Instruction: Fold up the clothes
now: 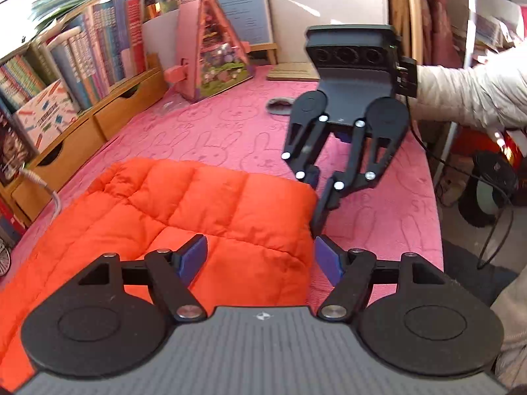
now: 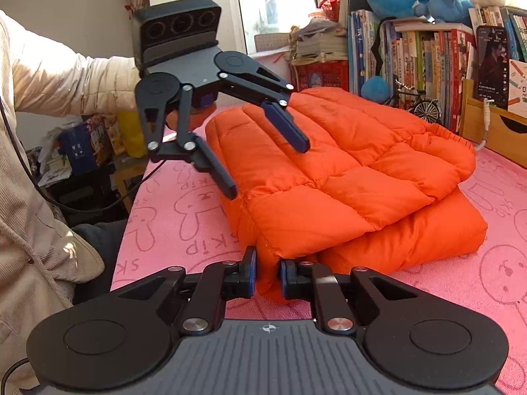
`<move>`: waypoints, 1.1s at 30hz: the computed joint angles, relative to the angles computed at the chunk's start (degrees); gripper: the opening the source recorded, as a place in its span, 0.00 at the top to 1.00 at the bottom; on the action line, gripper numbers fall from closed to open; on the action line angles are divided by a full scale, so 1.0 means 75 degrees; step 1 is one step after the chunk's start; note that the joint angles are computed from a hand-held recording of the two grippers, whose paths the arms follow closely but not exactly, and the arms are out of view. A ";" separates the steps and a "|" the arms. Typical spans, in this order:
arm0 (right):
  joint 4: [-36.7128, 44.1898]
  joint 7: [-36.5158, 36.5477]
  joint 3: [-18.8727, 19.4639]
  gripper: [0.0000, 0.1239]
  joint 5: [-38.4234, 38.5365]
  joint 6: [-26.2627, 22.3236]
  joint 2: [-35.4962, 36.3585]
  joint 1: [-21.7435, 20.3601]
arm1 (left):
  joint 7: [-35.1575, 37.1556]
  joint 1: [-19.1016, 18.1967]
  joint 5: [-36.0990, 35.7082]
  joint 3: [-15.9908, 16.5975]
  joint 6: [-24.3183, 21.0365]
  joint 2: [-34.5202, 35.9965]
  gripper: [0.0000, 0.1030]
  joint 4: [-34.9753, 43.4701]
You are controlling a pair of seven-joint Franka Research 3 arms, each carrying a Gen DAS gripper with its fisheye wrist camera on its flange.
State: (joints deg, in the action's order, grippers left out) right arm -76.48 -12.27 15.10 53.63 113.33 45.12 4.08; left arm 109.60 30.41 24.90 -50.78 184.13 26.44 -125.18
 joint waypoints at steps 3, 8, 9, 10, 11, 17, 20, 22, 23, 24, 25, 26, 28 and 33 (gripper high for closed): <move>-0.0282 -0.0233 0.0034 0.87 0.0092 0.0163 -0.0172 -0.0012 | 0.0331 -0.0672 0.0433 0.0527 -0.0022 -0.0146 0.30 -0.0024; -0.0406 -0.0380 0.0149 0.88 0.0618 -0.0203 -0.0224 -0.0303 | 0.0235 -0.2474 0.0121 0.2280 -0.0308 -0.0185 0.57 0.0476; -0.0455 -0.0427 0.0151 0.88 0.0716 -0.0186 -0.0260 -0.0313 | 0.0268 -0.2472 -0.0019 0.2271 -0.0292 -0.0145 0.59 0.0504; -0.0464 -0.0441 0.0126 0.88 0.0755 -0.0177 -0.0262 -0.0299 | 0.0276 -0.2532 -0.0147 0.2333 -0.0276 -0.0182 0.61 0.0486; -0.0455 -0.0418 0.0092 0.88 0.0748 -0.0181 -0.0252 -0.0269 | 0.0270 -0.2598 -0.0260 0.2402 -0.0261 -0.0225 0.62 0.0464; -0.0549 -0.0431 -0.0072 0.82 0.0538 0.0333 -0.0361 -0.0021 | 0.0295 -0.3480 -0.0164 0.3363 0.0140 -0.0744 0.60 0.0020; -0.0255 -0.0248 -0.0006 0.65 0.0426 0.0221 -0.0180 0.0045 | 0.0204 -0.4040 0.0060 0.3974 0.0383 -0.0852 0.56 -0.0077; -0.0080 -0.0174 0.0076 0.63 0.0458 0.0269 -0.0032 0.0125 | 0.0061 -0.4289 0.0132 0.4270 0.0479 -0.0866 0.56 -0.0087; 0.0087 -0.0049 0.0074 0.64 0.0355 0.0161 0.0081 0.0172 | -0.0014 -0.4446 0.0168 0.4466 0.0542 -0.0906 0.56 -0.0128; 0.0270 0.0083 0.0072 0.68 0.0241 0.0035 0.0203 0.0216 | -0.0086 -0.4619 0.0201 0.4677 0.0606 -0.0949 0.56 -0.0173; 0.0465 0.0218 0.0074 0.74 0.0127 -0.0094 0.0333 0.0260 | -0.0154 -0.4801 0.0228 0.4898 0.0671 -0.0989 0.59 -0.0218; 0.0547 0.0188 0.0115 0.79 0.0059 -0.0313 0.0386 0.0202 | -0.0208 -0.5170 0.0227 0.5316 0.0866 -0.1036 0.59 -0.0306; 0.0755 0.0252 0.0170 0.80 -0.0019 -0.0830 0.0518 0.0081 | -0.0294 -0.5387 0.0233 0.5611 0.1158 -0.1082 0.62 -0.0447; 0.0814 0.0473 0.0329 0.87 0.0620 -0.1326 0.0662 -0.0360 | -0.0627 -0.5452 0.0059 0.5787 0.1579 -0.1142 0.63 -0.0693</move>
